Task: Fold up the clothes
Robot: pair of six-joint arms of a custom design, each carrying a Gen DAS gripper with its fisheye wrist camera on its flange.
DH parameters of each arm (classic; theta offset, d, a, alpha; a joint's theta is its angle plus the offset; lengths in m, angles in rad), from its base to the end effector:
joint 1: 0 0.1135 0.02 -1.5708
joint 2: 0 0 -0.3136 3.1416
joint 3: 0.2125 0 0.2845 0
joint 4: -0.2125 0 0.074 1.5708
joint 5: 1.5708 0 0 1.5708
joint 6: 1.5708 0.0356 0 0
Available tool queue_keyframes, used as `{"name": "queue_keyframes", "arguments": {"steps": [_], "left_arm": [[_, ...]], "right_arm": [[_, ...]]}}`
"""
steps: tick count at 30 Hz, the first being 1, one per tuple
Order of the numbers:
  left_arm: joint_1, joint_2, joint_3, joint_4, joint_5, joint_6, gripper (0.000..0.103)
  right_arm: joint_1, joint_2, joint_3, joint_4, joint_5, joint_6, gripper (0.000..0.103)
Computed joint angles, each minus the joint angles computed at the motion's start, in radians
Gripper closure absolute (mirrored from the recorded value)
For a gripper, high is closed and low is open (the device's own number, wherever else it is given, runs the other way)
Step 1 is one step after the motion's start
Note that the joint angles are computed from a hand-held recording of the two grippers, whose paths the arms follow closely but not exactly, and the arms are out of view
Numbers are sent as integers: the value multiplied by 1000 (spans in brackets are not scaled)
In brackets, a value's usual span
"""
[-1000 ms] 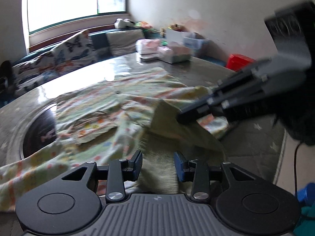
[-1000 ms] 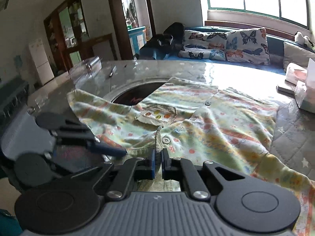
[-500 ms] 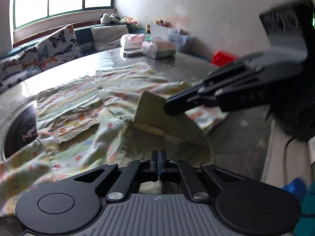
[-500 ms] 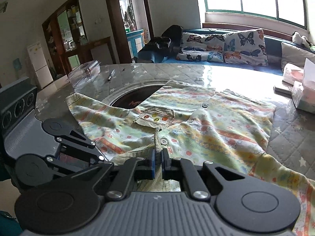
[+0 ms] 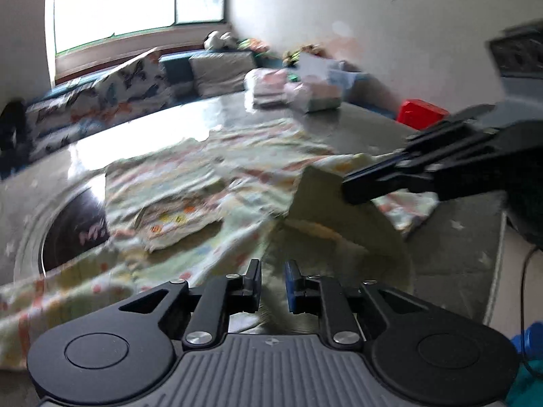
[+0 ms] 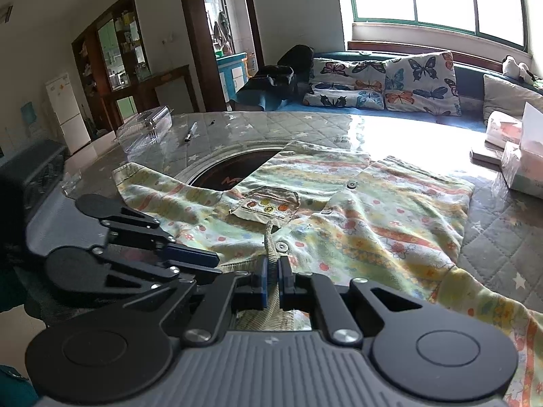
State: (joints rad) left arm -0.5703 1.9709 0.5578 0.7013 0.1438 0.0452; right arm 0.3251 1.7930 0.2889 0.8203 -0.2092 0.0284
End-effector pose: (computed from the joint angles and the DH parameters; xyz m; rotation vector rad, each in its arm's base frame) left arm 0.2732 -0.1813 0.0658 0.7727 2.1794 -0.4355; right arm 0.2363 0.0875 0.0772 -0.4472 2.2272 0.4240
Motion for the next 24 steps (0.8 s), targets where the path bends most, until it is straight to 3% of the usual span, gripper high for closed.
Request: {"name": "queue_keyframes", "arguments": {"steps": [3, 8, 12, 18, 24], "left_arm": [[18, 36, 34, -32, 48, -17, 86], [-4, 44, 30, -19, 60, 8, 76], [-6, 36, 16, -17, 65, 25, 75], [20, -28, -53, 11, 86, 84, 67], [74, -80, -80, 28, 82, 53, 66]], "right_arm": [[3, -8, 4, -14, 3, -2, 98], [31, -1, 19, -39, 1, -20, 98], [63, 26, 40, -68, 4, -48, 98], [96, 109, 88, -105, 4, -74, 96], [114, 147, 97, -116, -6, -87, 91]]}}
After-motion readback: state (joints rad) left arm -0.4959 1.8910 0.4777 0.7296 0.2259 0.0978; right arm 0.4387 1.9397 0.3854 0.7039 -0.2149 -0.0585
